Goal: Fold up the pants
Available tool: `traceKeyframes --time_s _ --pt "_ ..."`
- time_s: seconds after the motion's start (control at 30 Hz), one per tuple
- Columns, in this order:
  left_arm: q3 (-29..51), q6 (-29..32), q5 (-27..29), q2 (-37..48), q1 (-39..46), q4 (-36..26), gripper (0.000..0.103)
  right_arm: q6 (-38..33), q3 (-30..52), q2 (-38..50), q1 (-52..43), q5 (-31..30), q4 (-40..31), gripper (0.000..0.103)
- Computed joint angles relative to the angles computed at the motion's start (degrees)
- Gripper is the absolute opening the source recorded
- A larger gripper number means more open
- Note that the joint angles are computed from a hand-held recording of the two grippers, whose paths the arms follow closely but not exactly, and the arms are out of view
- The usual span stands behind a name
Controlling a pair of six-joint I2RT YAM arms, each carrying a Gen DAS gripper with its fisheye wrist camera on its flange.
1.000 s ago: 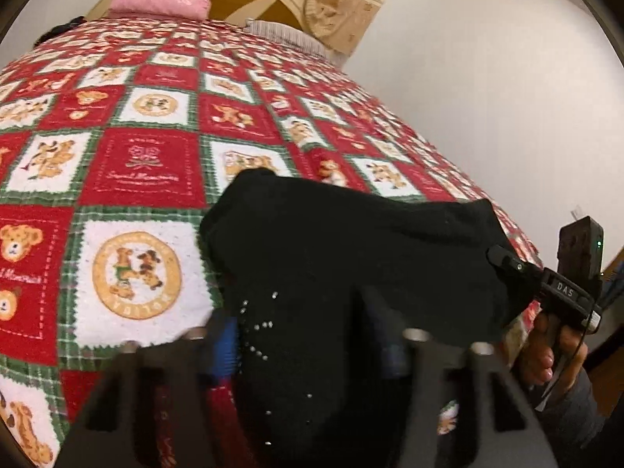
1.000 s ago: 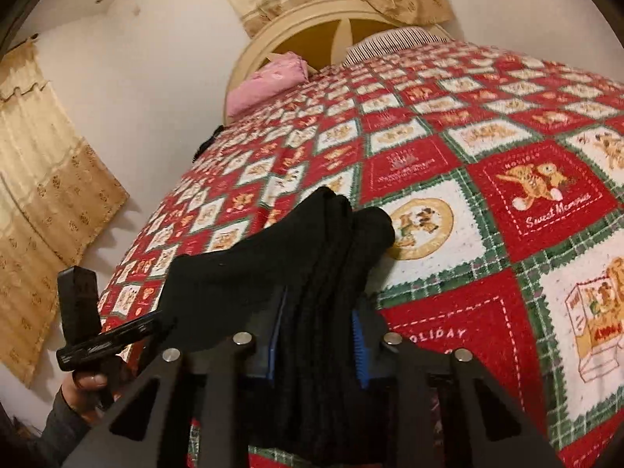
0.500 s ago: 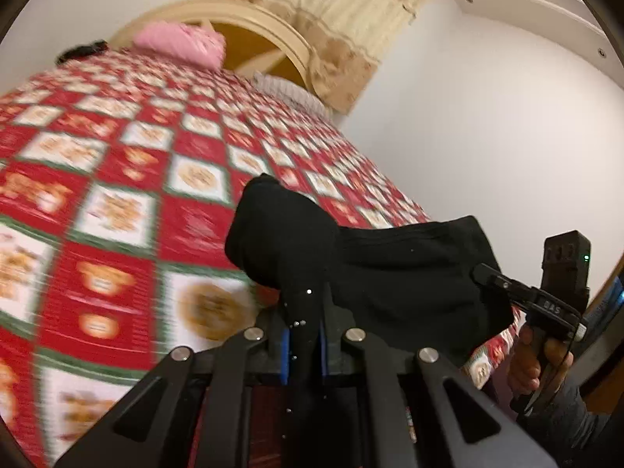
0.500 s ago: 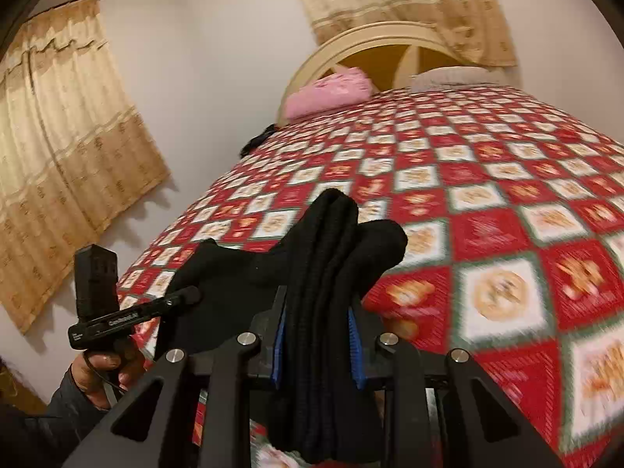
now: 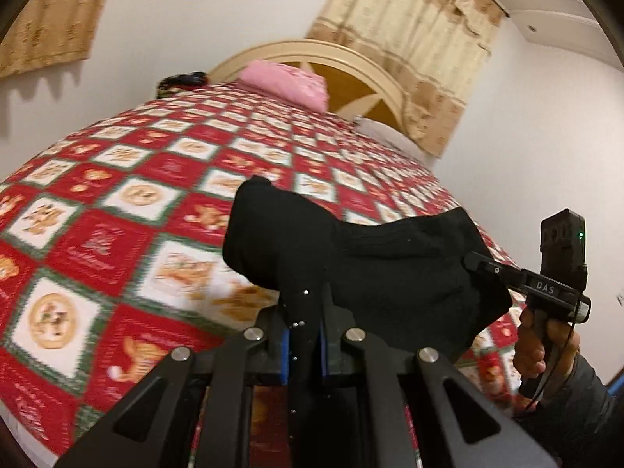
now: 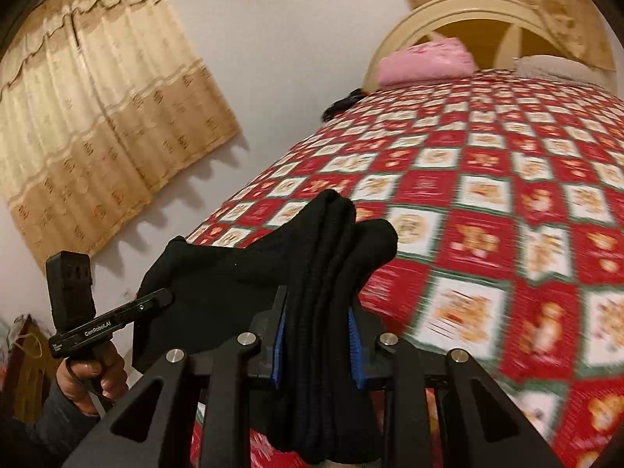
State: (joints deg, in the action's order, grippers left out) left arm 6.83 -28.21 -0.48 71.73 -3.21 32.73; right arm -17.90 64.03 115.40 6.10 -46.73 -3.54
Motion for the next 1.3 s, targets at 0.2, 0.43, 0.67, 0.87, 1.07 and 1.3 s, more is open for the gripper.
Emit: traceKeyframes --time_s 0.2,0.43,0.67,0.87,1.07,1.3 --pt "-0.25 1.27 0.12 14.73 2.59 9.61 0.013 3.21 5.26 7.06 4.53 3.68 1.74 0.028" --pt "0.06 0.76 -6.78 19.80 -0.20 11.99 0.044 5.10 12.43 14.96 4.86 6.94 -1.35 0.028" --pt "0.95 0.89 -12.54 20.15 -1.96 9.12 0.070 4.81 16.82 19.30 4.54 8.87 -4.34 0.039" --pt "0.92 0.94 -12.31 20.46 -0.85 8.53 0.077 4.64 16.12 19.24 4.46 11.18 -2.88 0.051" --pt "-0.44 -0.02 -13.01 15.65 -0.88 4.29 0.082 6.20 15.31 18.86 3.96 12.57 -1.40 0.062" --pt "-1.61 -4.00 -21.54 -2.96 -7.47 -13.51 0.082 6.70 2.04 7.47 1.36 16.17 7.63 0.064"
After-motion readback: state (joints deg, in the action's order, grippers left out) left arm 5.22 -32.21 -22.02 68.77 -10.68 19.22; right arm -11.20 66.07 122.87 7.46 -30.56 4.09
